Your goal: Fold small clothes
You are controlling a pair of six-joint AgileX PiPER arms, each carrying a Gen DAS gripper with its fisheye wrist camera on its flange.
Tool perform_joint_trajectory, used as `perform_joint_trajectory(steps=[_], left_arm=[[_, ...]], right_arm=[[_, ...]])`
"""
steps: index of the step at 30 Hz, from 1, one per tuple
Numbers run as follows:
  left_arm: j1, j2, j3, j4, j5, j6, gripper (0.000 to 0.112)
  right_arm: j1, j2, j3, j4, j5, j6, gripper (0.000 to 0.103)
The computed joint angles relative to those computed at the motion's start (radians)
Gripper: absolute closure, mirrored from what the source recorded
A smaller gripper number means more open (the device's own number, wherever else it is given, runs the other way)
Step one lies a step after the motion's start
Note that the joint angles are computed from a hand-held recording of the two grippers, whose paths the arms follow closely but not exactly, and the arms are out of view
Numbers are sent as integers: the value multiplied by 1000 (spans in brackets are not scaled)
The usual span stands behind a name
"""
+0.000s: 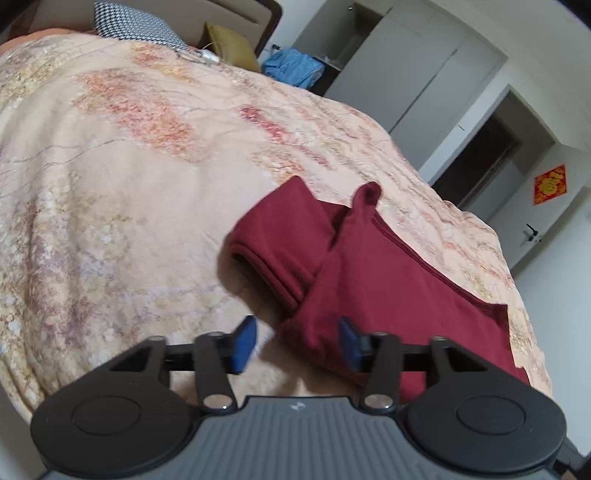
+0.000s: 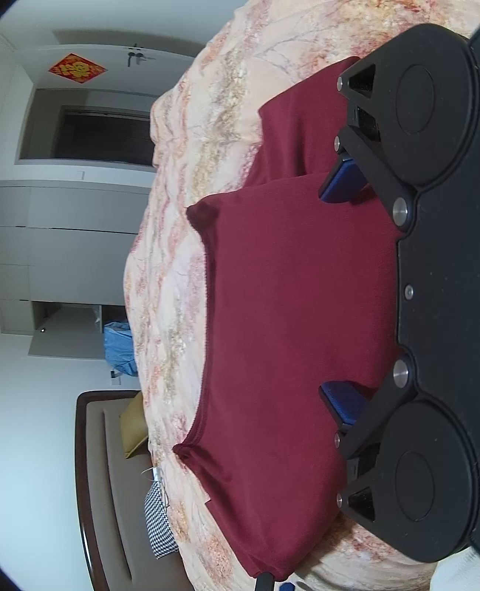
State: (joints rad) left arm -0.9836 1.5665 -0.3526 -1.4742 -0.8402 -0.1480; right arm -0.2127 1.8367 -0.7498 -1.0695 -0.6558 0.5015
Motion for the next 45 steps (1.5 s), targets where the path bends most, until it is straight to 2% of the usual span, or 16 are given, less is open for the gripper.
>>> perform_joint_trajectory(steps=[3, 8, 12, 17, 21, 23, 25, 31, 34, 38, 42, 45], left_arm=[[-44, 12, -11, 11, -4, -31, 44], [57, 82, -20, 275, 62, -237, 39], [182, 160, -31, 519, 33, -481, 38], [292, 239, -75, 638, -17, -666, 40], [289, 287, -146, 512, 3, -592, 51], [262, 310, -170, 430, -15, -573, 63], [251, 321, -173, 396, -30, -588, 67], [291, 329, -174, 451, -29, -635, 65], [295, 336, -190, 433, -26, -626, 67], [238, 322, -222, 284, -27, -501, 84], [205, 296, -296, 102, -24, -231, 89], [200, 272, -345, 26, -35, -30, 91]], right_arm=[[13, 8, -5, 11, -6, -22, 1], [19, 25, -17, 6, -4, -14, 1], [19, 31, -18, 5, -6, -1, 1], [26, 39, -14, 45, -26, -37, 1], [52, 50, -9, 103, -34, -108, 1], [68, 58, -13, 120, -15, -130, 1], [82, 68, -16, 146, 4, -160, 1], [79, 87, -25, 141, -6, -151, 1], [79, 88, -24, 144, -8, -153, 1], [82, 84, -21, 152, -2, -159, 1], [89, 74, -10, 175, 2, -179, 1], [81, 68, -12, 149, 1, -149, 1]])
